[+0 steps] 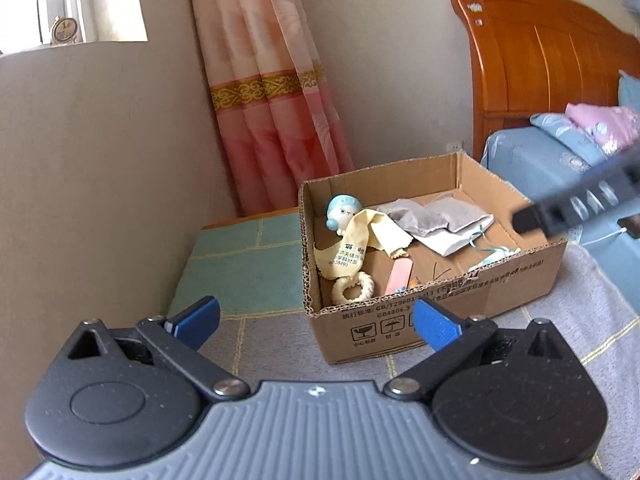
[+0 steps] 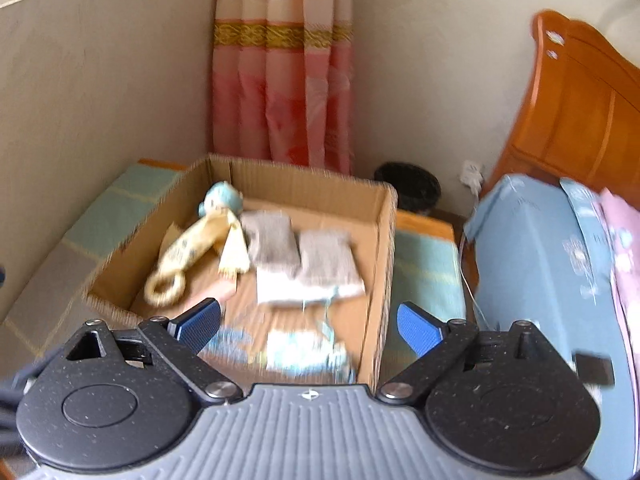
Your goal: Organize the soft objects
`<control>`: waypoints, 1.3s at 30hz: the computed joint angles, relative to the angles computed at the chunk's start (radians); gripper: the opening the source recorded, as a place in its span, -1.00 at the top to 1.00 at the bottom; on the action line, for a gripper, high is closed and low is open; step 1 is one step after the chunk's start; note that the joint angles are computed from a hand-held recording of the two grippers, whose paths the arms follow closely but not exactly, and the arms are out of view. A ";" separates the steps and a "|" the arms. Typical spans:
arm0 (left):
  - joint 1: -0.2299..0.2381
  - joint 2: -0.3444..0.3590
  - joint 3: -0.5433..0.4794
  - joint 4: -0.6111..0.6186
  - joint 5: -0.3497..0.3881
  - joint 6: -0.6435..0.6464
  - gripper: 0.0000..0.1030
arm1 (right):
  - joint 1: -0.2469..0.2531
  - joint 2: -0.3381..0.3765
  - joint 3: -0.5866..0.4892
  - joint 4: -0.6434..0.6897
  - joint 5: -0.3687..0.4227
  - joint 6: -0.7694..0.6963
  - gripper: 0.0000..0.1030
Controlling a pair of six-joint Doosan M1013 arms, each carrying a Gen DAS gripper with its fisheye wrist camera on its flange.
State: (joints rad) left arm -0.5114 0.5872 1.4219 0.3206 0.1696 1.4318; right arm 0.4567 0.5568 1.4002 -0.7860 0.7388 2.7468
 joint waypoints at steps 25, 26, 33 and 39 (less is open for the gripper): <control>-0.014 -0.034 -0.041 -0.216 0.212 0.121 -0.99 | 0.122 -0.068 0.111 -0.135 0.137 0.384 -0.94; -0.015 -0.034 -0.041 -0.213 0.212 0.118 -0.99 | 0.122 -0.068 0.111 -0.135 0.135 0.384 -0.94; -0.016 -0.034 -0.040 -0.191 0.214 0.096 -0.99 | 0.124 -0.068 0.110 -0.136 0.127 0.381 -0.94; -0.015 -0.035 -0.039 -0.195 0.209 0.101 -0.99 | 0.124 -0.068 0.109 -0.133 0.126 0.381 -0.94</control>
